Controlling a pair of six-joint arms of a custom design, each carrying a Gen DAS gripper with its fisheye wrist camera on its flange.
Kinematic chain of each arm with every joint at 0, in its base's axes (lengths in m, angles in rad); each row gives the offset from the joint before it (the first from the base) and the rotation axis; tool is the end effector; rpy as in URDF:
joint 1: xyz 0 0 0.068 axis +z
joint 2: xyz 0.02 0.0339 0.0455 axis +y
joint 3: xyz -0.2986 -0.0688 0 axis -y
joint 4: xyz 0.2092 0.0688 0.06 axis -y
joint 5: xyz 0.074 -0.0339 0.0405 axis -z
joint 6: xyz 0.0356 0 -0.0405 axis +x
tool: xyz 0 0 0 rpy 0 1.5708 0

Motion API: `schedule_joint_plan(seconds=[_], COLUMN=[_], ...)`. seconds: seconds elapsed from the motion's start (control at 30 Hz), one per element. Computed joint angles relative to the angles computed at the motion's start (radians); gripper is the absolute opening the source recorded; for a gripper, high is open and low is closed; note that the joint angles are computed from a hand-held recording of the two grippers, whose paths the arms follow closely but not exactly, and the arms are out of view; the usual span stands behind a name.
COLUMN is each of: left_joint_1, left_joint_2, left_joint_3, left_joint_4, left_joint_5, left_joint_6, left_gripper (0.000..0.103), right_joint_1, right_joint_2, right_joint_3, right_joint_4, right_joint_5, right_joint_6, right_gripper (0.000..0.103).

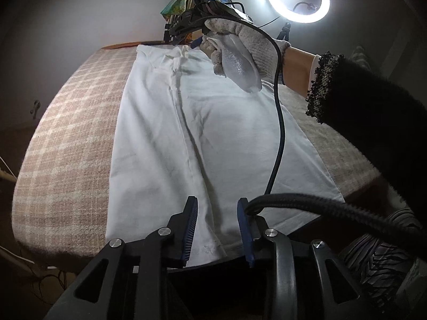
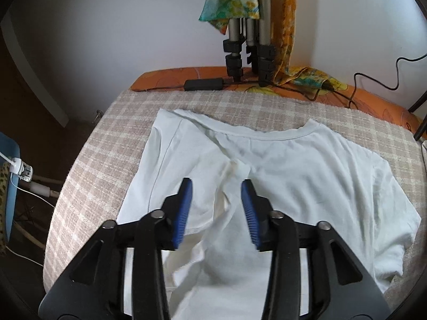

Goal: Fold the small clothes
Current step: 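Move both grippers to the opposite side edge of the shirt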

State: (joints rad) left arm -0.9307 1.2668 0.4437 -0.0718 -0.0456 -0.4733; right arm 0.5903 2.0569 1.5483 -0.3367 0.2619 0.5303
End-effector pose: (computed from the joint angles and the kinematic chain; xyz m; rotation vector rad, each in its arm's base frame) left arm 0.1120 -0.1477 0.2003 0.5573 2.4841 -0.5334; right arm 0.3735 0.2391 0.2470 0.0477 2.3887 0.2151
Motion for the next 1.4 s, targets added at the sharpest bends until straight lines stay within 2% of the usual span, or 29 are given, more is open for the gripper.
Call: schedule_joint_plan(seconds=[0.13, 0.2, 0.5, 0.63, 0.77, 0.87, 0.9, 0.97, 1.17, 1.4], left_joint_1=[-0.062, -0.085, -0.325, -0.398, -0.458, -0.490, -0.504, -0.528, -0.582, -0.606], left_joint_2=[-0.049, -0.059, -0.022, 0.026, 0.097, 0.167, 0.190, 0.241, 0.395, 0.520], left_joint_3=[-0.010, -0.021, 0.018, 0.048, 0.082, 0.105, 0.115, 0.144, 0.273, 0.389], left_joint_4=[-0.025, -0.022, -0.046, -0.035, -0.006, 0.051, 0.068, 0.097, 0.136, 0.132], left_joint_5=[-0.108, -0.129, -0.356, -0.404, -0.416, -0.386, -0.382, -0.374, -0.359, -0.352], left_joint_6=[0.003, -0.013, -0.105, -0.133, -0.156, -0.166, -0.169, -0.165, -0.132, -0.098], left_gripper=[0.031, 0.031, 0.031, 0.032, 0.032, 0.041, 0.043, 0.049, 0.056, 0.059], right_joint_1=[-0.012, -0.011, -0.027, -0.083, -0.200, -0.324, -0.381, -0.484, -0.783, -0.896], right_joint_2=[-0.133, -0.213, -0.580, -0.750, -0.922, -1.020, -1.051, -1.088, -1.112, -0.984], right_joint_3=[-0.134, -0.199, -0.452, -0.541, -0.619, -0.668, -0.689, -0.721, -0.819, -0.920], right_joint_4=[0.069, 0.086, 0.066, 0.008, -0.061, -0.105, -0.116, -0.131, -0.118, 0.031], right_joint_5=[-0.035, -0.030, -0.013, -0.024, -0.084, -0.161, -0.200, -0.276, -0.531, -0.658], right_joint_6=[0.015, 0.000, -0.020, -0.032, -0.066, -0.109, -0.133, -0.181, -0.326, -0.368], right_gripper=[0.048, 0.048, 0.048, 0.048, 0.049, 0.059, 0.059, 0.059, 0.066, 0.066])
